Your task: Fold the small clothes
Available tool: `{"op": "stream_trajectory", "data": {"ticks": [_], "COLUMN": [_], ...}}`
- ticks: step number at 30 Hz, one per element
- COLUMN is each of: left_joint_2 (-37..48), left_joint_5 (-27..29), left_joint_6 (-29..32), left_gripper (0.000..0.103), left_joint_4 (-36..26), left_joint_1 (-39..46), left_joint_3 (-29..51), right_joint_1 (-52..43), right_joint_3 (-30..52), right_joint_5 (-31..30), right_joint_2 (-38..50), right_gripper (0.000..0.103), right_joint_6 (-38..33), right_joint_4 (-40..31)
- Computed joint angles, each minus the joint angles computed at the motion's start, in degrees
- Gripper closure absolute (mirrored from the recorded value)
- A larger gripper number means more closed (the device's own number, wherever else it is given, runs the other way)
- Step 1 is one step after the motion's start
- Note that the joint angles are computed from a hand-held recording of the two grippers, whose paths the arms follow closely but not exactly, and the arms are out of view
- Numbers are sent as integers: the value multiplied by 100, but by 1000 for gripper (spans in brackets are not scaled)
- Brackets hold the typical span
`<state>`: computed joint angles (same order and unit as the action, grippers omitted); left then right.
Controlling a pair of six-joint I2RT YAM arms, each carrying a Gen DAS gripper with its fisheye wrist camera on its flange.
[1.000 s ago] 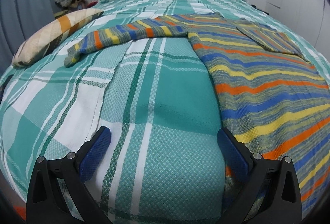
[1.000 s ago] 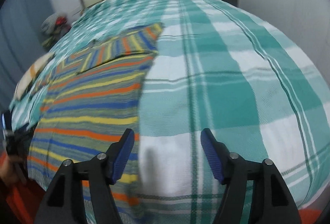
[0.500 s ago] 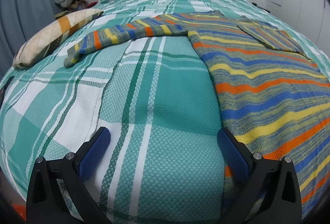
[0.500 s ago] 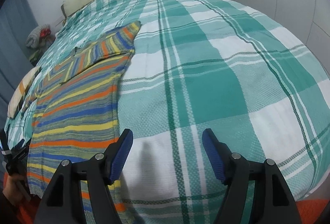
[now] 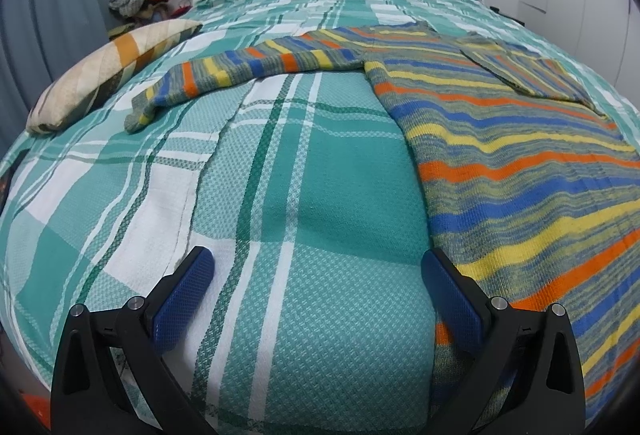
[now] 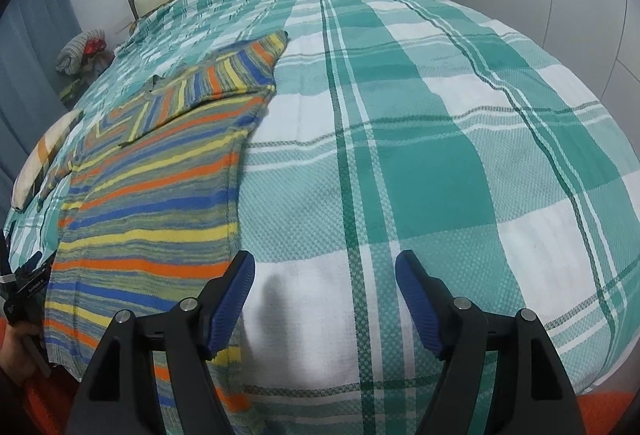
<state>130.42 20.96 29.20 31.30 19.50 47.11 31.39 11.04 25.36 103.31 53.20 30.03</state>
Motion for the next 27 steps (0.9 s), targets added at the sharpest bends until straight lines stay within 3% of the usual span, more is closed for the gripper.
{"op": "stream_trajectory", "data": {"ticks": [16, 23, 27], "left_joint_2": [-19, -74, -179], "left_joint_5": [-91, -96, -192], "left_joint_6": [-43, 30, 24], "left_gripper": [0, 0, 0], "left_joint_4": [97, -268, -558], "left_joint_1": [-19, -43, -85], "left_joint_3": [-78, 72, 148], "right_joint_1": [274, 1128, 1480], "right_joint_3": [-278, 383, 725], "right_joint_5": [334, 960, 1057], "right_joint_2": [-588, -475, -220], "right_gripper": [30, 30, 30], "right_joint_6": [325, 428, 271], "right_joint_4": [-176, -1405, -1732]}}
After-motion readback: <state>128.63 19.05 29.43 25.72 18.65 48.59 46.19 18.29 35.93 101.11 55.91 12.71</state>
